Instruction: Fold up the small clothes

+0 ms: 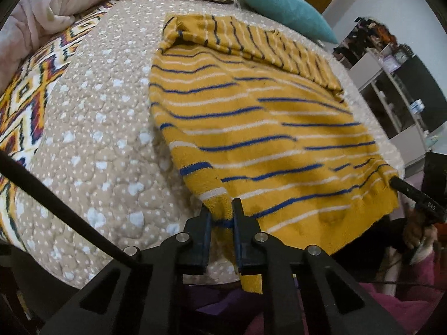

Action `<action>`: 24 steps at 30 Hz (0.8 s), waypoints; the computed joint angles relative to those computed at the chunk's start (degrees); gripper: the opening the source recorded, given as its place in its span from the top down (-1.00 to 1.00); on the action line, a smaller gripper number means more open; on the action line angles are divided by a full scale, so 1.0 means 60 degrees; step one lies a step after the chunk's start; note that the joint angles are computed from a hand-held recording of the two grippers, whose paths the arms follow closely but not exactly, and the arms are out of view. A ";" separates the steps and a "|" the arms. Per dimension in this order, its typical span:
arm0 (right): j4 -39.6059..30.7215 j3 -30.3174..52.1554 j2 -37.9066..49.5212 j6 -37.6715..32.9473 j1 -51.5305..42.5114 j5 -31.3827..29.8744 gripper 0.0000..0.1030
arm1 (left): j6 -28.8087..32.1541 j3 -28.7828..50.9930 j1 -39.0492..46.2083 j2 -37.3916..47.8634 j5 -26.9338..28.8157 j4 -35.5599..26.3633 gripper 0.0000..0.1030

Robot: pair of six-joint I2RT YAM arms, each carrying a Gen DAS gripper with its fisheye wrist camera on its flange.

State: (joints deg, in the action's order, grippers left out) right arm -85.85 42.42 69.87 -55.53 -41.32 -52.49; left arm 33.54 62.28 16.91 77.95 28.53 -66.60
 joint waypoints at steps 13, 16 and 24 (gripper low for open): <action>0.1640 0.1496 0.0088 0.2769 0.0929 -0.0925 0.78 | -0.1070 0.0503 -0.0347 0.0433 0.0112 0.0758 0.75; 0.0771 0.1539 0.0293 0.2054 0.1015 0.0095 0.16 | -0.1097 0.0225 -0.0267 0.0525 -0.0097 0.0955 0.75; 0.0024 0.0205 -0.0052 0.1516 0.1124 0.0619 -0.29 | -0.1310 -0.0312 -0.0336 0.0392 -0.0417 0.1386 0.75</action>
State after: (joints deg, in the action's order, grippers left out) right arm -85.71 43.65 69.56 -46.43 -34.57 -48.78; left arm 25.68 60.40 14.90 80.31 26.03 -58.29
